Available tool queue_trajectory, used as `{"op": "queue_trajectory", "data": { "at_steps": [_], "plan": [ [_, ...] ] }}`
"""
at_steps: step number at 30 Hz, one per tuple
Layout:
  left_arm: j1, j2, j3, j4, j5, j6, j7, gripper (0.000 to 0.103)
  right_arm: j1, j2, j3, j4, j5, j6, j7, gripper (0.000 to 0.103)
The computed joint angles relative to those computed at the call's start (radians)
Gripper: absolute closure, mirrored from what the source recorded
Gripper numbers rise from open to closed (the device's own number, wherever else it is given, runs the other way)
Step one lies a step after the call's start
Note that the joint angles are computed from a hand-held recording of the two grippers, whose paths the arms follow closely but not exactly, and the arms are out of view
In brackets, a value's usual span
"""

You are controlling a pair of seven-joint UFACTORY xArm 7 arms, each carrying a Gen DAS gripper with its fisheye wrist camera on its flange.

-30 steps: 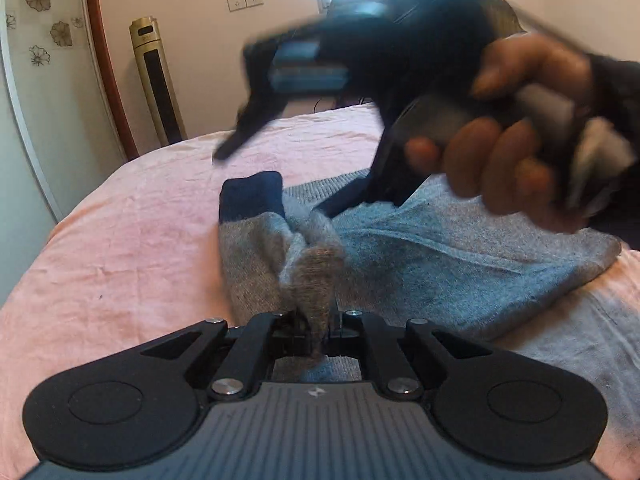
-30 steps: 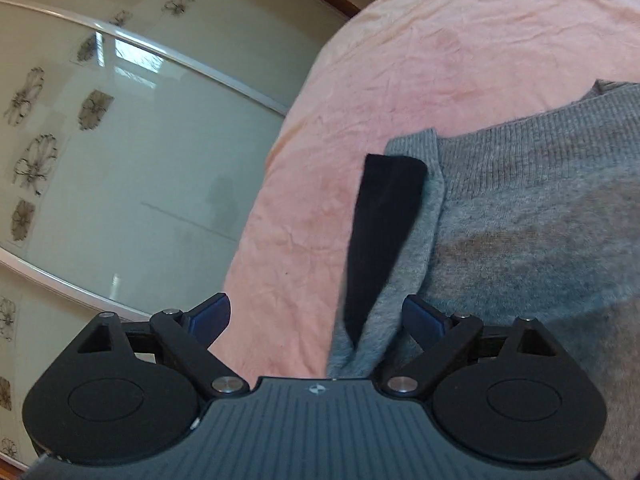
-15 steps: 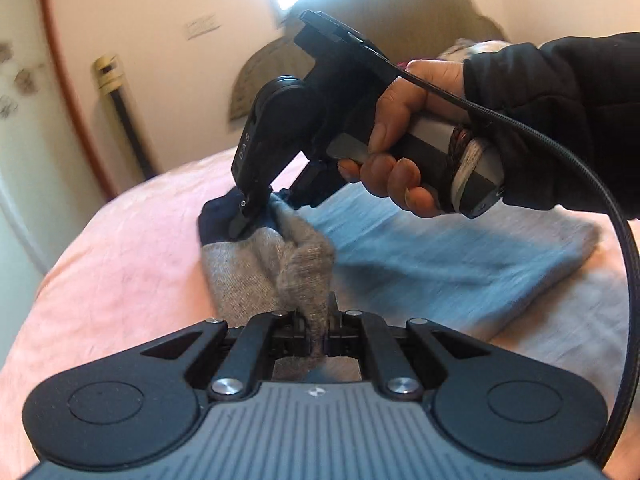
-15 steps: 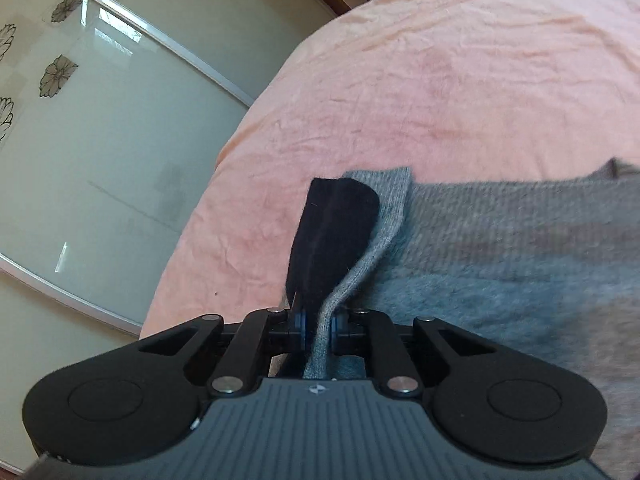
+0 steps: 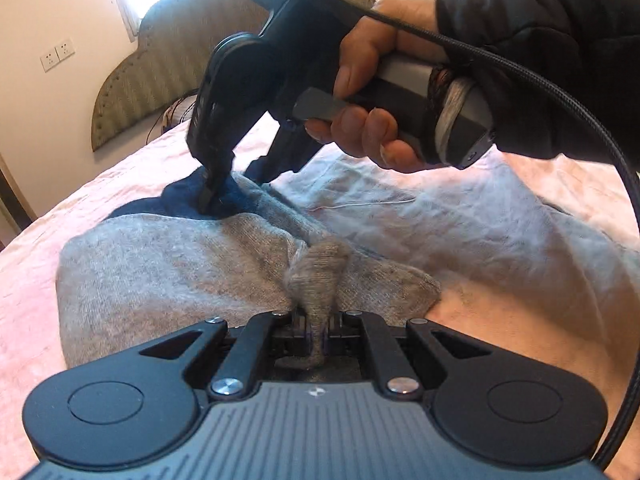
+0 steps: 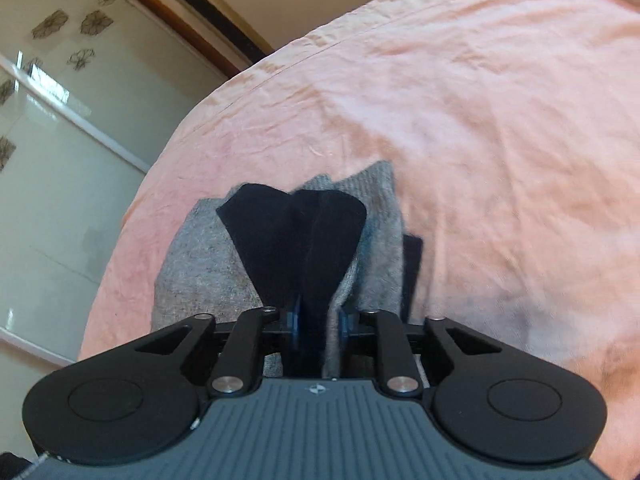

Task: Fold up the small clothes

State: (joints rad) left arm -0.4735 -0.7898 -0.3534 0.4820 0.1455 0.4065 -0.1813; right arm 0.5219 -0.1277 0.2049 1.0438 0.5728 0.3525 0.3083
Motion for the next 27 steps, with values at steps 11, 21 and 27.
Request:
{"op": "queue_trajectory", "data": {
  "at_steps": [11, 21, 27],
  "plan": [
    [-0.018, -0.011, -0.015, -0.027, 0.035, -0.055, 0.01, 0.098, -0.023, 0.019, 0.019, 0.027, -0.139, 0.012, 0.051, 0.089],
    [-0.163, -0.406, 0.354, -0.185, -0.133, 0.114, 0.325, 0.025, 0.034, -0.144, -0.01, -0.179, -0.023, -0.223, 0.086, 0.015],
    [0.009, -0.26, 0.542, -0.07, -0.308, 0.111, 0.258, 0.022, 0.098, -0.077, -0.096, -0.145, 0.058, -0.185, 0.044, 0.017]
  ]
}}
